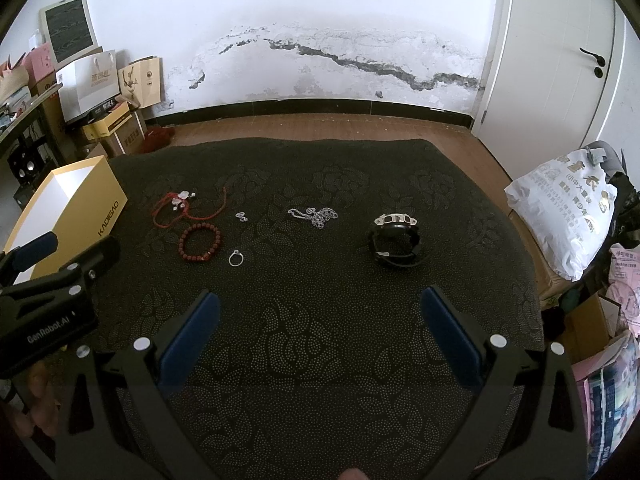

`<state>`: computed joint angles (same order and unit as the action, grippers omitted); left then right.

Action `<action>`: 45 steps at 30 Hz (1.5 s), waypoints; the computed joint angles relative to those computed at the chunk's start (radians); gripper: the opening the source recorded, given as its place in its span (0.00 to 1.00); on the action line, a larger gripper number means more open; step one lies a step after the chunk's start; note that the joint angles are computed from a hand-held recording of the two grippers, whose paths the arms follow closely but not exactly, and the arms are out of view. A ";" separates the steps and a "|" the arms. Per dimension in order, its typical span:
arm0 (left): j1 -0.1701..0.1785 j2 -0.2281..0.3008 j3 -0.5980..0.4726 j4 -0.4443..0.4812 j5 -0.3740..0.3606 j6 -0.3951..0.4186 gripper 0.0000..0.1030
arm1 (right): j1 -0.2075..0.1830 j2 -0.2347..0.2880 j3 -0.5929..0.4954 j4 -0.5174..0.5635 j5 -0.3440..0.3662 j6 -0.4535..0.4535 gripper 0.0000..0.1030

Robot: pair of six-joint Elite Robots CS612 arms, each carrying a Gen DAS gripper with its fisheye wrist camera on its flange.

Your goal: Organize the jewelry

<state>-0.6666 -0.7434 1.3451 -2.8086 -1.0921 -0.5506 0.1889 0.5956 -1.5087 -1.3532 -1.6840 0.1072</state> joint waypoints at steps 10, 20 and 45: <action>0.000 0.001 -0.002 0.002 0.001 -0.001 0.94 | 0.001 0.000 0.000 0.001 -0.002 0.000 0.94; 0.000 0.000 -0.002 0.006 -0.002 -0.003 0.94 | 0.002 0.001 0.000 0.001 -0.002 0.000 0.94; 0.020 0.012 -0.023 0.050 -0.029 -0.027 0.94 | -0.014 -0.006 0.008 -0.006 -0.007 0.011 0.94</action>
